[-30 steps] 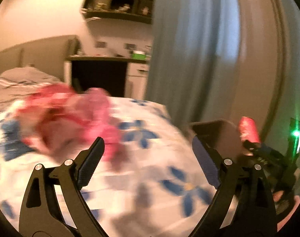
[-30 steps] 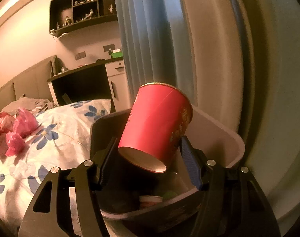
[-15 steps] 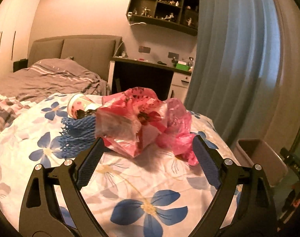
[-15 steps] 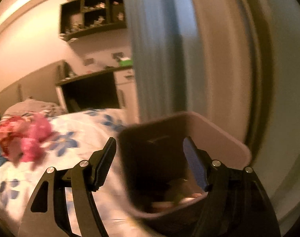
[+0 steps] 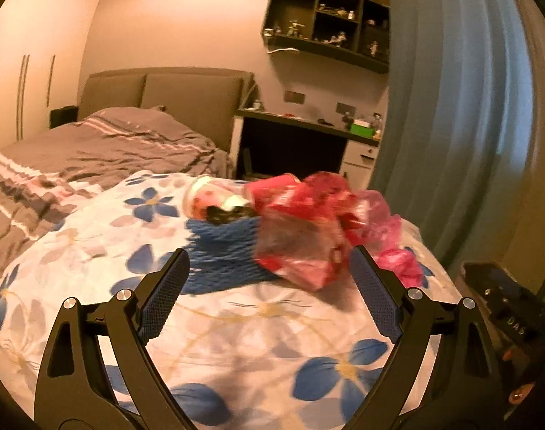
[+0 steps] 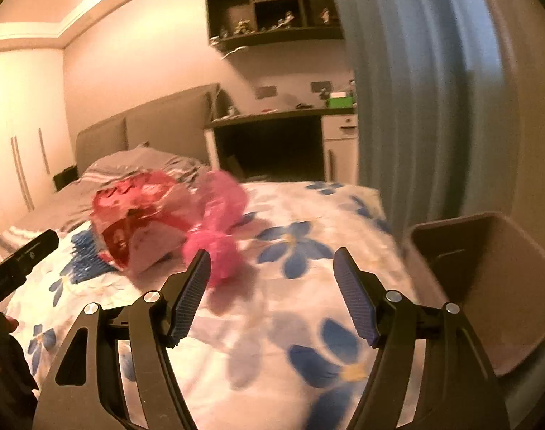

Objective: Collect trash
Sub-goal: 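Return both open grippers to the remaining bags on the bed, then grasp the pink plastic bag with the right gripper while the left grasps the red bag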

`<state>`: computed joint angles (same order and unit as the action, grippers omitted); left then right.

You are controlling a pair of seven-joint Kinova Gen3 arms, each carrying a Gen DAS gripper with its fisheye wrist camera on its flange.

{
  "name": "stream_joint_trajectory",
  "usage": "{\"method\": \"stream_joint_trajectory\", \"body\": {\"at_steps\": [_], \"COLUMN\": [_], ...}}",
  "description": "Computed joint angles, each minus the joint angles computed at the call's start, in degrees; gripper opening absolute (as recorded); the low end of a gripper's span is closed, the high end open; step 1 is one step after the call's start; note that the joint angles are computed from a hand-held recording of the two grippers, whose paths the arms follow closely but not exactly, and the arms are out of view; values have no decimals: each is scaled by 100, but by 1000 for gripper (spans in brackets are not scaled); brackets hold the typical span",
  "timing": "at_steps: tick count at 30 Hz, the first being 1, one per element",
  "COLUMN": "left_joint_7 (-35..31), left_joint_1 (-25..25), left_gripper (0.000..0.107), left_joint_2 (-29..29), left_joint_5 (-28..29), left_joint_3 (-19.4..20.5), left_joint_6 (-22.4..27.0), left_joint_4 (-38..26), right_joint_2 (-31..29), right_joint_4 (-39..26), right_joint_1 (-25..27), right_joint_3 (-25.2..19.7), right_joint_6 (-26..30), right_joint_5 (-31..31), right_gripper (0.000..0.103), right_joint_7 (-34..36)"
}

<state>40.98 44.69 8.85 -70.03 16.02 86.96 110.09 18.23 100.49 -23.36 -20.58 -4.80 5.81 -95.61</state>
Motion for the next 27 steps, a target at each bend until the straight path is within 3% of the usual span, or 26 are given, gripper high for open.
{"method": "stream_joint_trajectory", "body": {"at_steps": [5,10,19,27], "left_joint_7": [110,193,202,84], "left_joint_1": [-5,-25,-129,-181], "left_gripper": [92,97,97,97], "left_joint_2": [-126,-182,-265,-226], "left_joint_5": [78,71,42,-161], "left_joint_3": [54,100,147,139], "left_joint_6": [74,122,-34,-279], "left_joint_4": [169,262,337,304], "right_joint_2": [218,446,849,1078], "right_joint_4": [-447,-846,-1624,-1983], "right_joint_1": [-740,-1122,-1426,-983], "right_joint_3": [581,841,1022,522], "right_joint_6": [342,662,1444,2036], "right_joint_5": [-202,-329,-400,-697], "right_gripper": [70,70,63,27], "right_joint_7": [117,233,361,805]}}
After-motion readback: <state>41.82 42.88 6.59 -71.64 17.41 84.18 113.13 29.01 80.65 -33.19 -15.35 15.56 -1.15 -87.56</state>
